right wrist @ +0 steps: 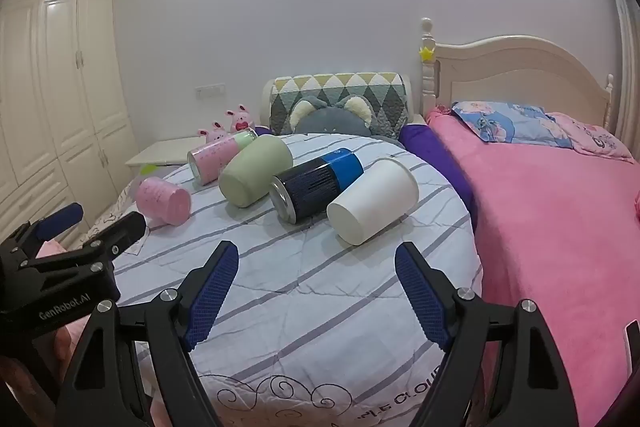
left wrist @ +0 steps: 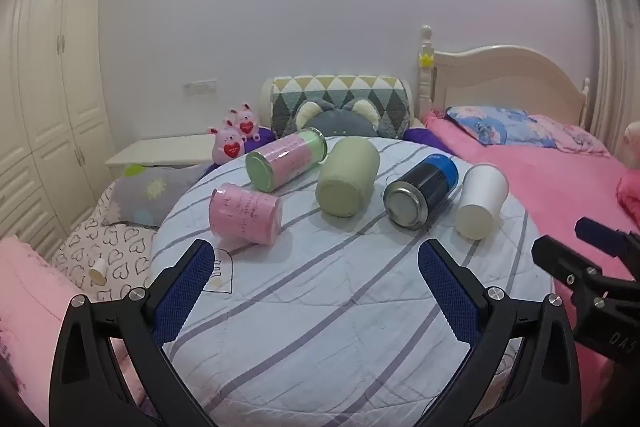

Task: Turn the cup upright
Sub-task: 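Move the left gripper toward the pale green cup lying on its side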

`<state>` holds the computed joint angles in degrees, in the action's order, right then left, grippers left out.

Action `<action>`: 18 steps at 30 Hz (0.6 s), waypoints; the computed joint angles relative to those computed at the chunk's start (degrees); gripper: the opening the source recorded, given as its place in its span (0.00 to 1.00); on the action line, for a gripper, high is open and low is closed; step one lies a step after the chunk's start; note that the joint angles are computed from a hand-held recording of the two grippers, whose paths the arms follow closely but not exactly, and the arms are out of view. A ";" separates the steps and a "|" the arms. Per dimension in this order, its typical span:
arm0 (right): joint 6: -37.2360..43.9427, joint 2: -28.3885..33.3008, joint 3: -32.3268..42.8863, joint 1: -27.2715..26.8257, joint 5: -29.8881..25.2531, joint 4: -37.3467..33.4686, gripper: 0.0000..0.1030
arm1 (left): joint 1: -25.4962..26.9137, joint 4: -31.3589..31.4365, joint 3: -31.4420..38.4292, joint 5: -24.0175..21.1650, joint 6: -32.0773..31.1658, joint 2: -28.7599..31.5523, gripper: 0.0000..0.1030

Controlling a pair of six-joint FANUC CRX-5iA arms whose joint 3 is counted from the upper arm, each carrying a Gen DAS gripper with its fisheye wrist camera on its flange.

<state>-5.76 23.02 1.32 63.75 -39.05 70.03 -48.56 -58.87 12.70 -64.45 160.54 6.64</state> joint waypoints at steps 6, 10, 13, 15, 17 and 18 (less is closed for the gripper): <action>-1.34 -0.06 -0.63 -0.26 0.30 1.77 0.80 | -0.05 1.60 0.22 -0.12 -2.74 0.56 1.00; -0.66 0.11 -0.27 0.02 -0.29 1.00 0.80 | 0.70 2.44 1.45 0.02 -4.41 1.29 1.00; -0.69 0.02 -0.37 0.07 -0.18 0.93 0.80 | 0.83 2.43 1.21 0.56 -3.98 1.08 1.00; -0.88 -0.13 -0.51 0.10 -0.18 1.10 0.80 | 0.53 1.78 1.51 0.02 -3.68 1.38 1.00; -0.47 -0.02 -0.27 0.03 -0.26 0.85 0.80 | 0.22 1.27 1.32 0.00 -3.41 1.17 1.00; -0.46 -0.09 -0.33 0.04 -0.27 0.85 0.80 | 0.19 1.23 1.24 0.10 -3.38 1.08 1.00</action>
